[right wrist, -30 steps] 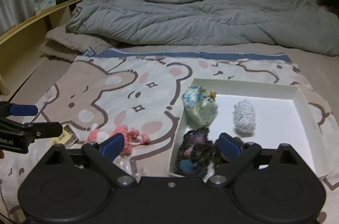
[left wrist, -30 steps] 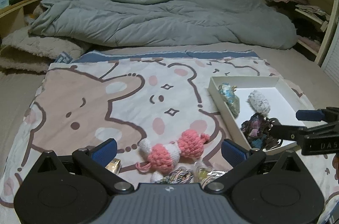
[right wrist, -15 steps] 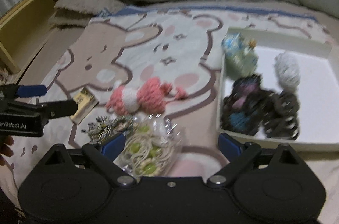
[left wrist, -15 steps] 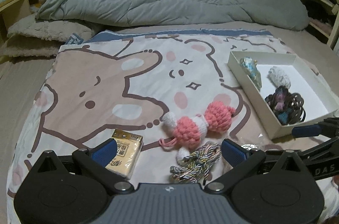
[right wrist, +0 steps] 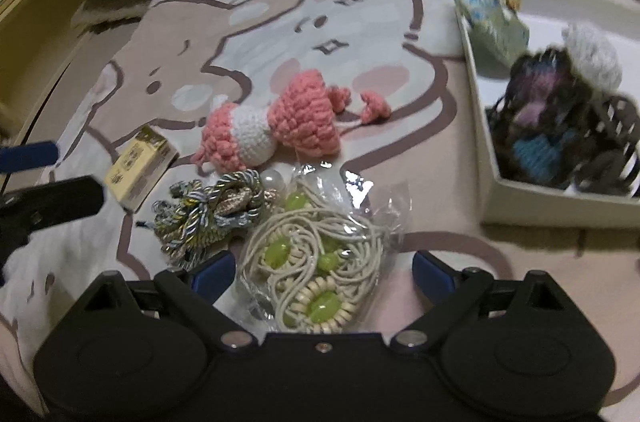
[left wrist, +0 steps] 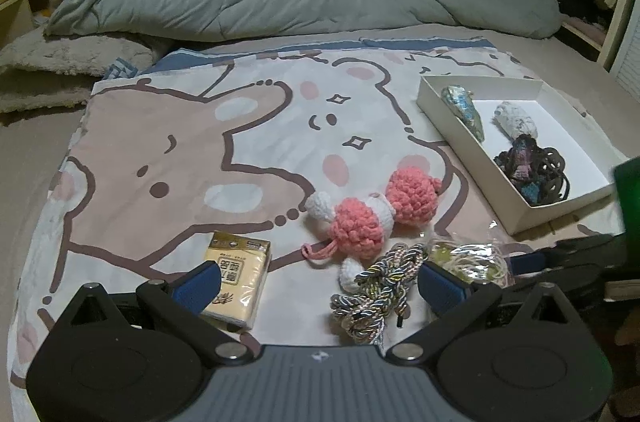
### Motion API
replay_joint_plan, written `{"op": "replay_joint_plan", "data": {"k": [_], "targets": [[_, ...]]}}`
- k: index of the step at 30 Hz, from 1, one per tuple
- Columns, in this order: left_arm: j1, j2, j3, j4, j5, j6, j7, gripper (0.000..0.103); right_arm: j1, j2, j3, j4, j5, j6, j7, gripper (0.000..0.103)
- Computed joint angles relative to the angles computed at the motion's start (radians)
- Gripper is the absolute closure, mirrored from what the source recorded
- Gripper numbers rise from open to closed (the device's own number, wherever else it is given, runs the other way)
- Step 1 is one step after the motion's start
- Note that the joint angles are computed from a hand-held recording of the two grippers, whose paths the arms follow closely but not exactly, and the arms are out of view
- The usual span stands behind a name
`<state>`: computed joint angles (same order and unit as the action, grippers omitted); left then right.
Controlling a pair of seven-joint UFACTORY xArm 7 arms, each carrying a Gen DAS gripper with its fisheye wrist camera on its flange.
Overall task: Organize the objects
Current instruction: 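Withdraw both grippers from the tray toward the braided cord and beaded bag, then grasp the braided rope cord with the left gripper while the right grasps the clear beaded bag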
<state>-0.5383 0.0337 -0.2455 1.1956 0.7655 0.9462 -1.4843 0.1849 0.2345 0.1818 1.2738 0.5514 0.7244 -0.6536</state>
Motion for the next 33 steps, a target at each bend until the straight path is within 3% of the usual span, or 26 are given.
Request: {"op": "replay_joint_plan", "data": {"k": [3,11,16,21,24,27,33], "targets": [[0.005,0.0,0.002,-0.007,-0.013,-0.034,0.02,0.0,0.009,0.012,0.001,-0.007,-0.007,-0.026,0.025,0.004],[0.015,0.014,0.01,-0.021,-0.082,-0.126,0.145,0.002,0.015,-0.045,-0.01,-0.054,-0.125,-0.078,-0.1,0.004],[0.014,0.038,0.018,-0.007,-0.116,-0.153,0.209,0.017,0.004,-0.081,-0.024,-0.081,-0.167,-0.114,-0.191,0.005],[0.006,0.084,0.027,0.027,-0.15,-0.165,0.348,0.021,-0.025,-0.068,-0.027,-0.033,-0.092,-0.024,-0.246,0.017],[-0.006,0.126,0.036,0.064,-0.161,-0.144,0.438,0.024,-0.03,-0.039,-0.028,0.009,-0.033,0.034,-0.191,0.017],[-0.021,0.163,0.052,0.099,-0.161,-0.118,0.492,0.028,-0.015,-0.012,-0.03,0.032,-0.043,0.044,-0.088,0.015],[-0.031,0.211,0.085,0.131,-0.182,-0.128,0.518,0.04,0.016,0.014,-0.035,0.024,-0.164,-0.014,0.031,0.018]]}}
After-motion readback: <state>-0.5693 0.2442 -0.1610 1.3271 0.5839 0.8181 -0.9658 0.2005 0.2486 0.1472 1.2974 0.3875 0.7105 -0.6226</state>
